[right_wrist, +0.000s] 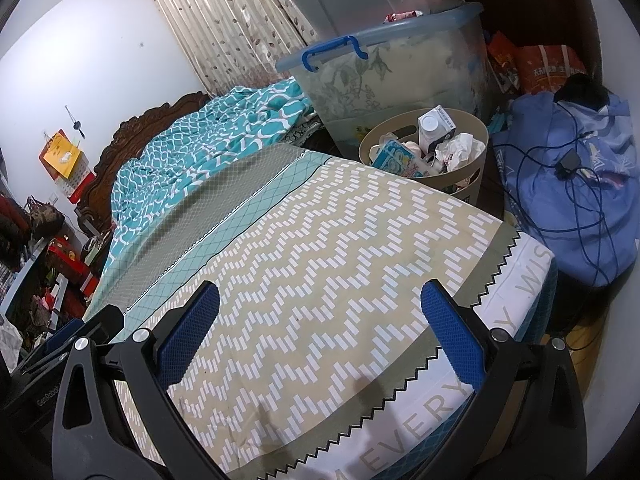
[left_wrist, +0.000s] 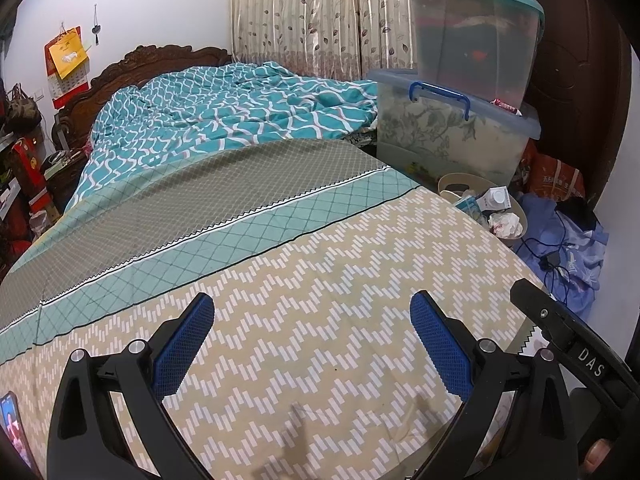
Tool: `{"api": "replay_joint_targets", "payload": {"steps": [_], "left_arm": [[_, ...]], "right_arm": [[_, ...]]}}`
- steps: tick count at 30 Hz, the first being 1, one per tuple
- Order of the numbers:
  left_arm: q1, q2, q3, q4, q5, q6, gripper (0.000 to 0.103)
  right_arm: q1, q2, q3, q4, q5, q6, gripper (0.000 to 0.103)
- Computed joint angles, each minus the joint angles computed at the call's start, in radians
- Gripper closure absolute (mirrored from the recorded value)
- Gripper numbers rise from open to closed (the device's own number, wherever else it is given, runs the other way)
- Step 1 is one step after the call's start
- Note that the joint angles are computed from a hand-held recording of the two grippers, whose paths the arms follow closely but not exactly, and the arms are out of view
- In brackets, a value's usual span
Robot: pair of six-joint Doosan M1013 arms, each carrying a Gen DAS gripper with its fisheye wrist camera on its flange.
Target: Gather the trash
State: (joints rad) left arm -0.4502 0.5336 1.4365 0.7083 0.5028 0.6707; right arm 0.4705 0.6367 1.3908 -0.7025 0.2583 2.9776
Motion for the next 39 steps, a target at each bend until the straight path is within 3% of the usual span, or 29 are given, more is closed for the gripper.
{"api": "replay_joint_targets", "payload": {"steps": [39], "left_arm": [[-0.007, -0.002, 0.009, 0.017, -0.001, 0.005, 0.008]], "right_arm": [[-0.002, -0.003, 0.004, -0.002, -0.003, 0.004, 0.003]]}}
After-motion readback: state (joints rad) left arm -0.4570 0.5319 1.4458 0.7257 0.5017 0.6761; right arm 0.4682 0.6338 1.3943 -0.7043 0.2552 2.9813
